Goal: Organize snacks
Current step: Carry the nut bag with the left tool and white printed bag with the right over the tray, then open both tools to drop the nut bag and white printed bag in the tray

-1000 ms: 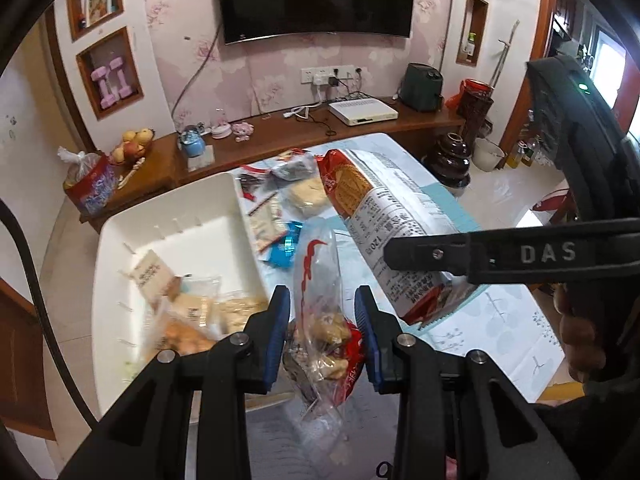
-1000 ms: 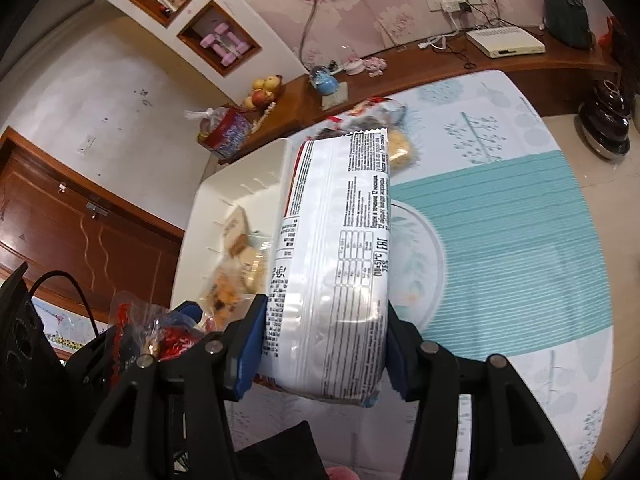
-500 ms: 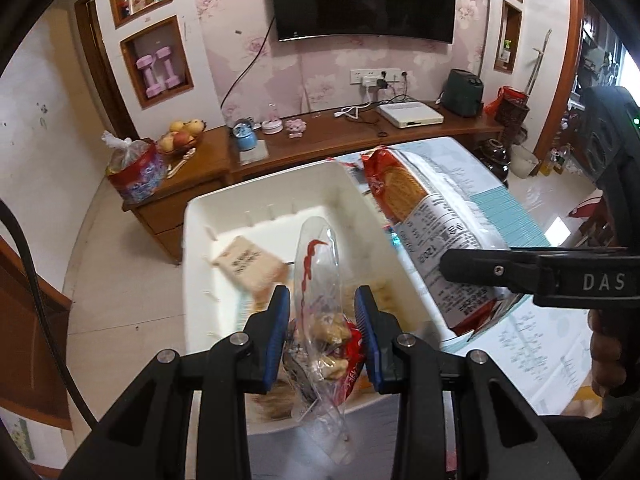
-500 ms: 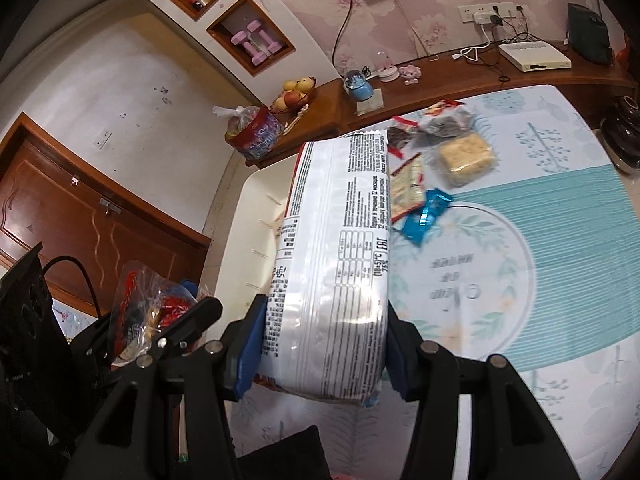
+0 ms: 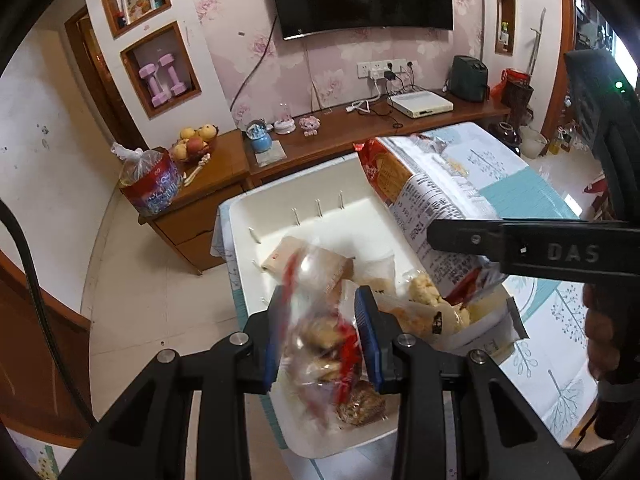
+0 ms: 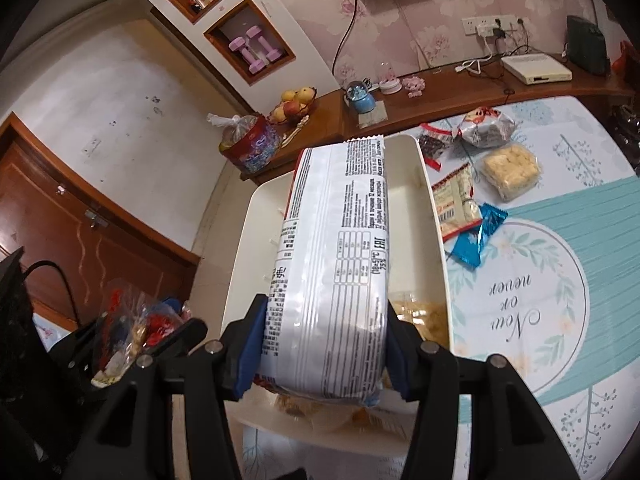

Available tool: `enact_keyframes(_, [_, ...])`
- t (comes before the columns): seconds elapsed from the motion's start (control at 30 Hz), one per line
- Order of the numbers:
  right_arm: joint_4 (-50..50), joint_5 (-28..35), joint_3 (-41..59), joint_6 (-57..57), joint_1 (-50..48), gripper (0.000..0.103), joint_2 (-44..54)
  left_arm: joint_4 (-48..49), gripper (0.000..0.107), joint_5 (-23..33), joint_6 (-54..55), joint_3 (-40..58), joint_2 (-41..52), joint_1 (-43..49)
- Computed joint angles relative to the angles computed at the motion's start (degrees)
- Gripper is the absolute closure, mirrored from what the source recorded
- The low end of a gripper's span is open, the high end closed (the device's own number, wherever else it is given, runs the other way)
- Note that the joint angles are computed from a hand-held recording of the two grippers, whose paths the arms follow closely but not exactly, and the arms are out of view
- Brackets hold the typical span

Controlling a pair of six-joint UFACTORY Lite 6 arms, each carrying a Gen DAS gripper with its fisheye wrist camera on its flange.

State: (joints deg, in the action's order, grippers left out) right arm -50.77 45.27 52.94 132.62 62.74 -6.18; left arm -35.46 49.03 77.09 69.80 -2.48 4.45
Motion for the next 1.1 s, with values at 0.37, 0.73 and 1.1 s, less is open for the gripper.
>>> enact_keyframes(0.37, [-2.1,2.5,0.2,1.4,-0.3,0.045,-0.2,2.3,0.052,2.6,-3.7,0.6,-0.8,0.2])
enact_keyframes(0.73, [2.8,10.5,-6.1,0.9,5.4,0.042,-10.0,5.9,0.043,3.4,-13.6,-0.5,-3.4,-5.5])
enact_keyframes(1.1, [10.9,21.5,-16.4,-1.9,12.2,0.037,-27.9,11.6,0.037,1.3,-30.4,-2.7,-7.1,-19.7])
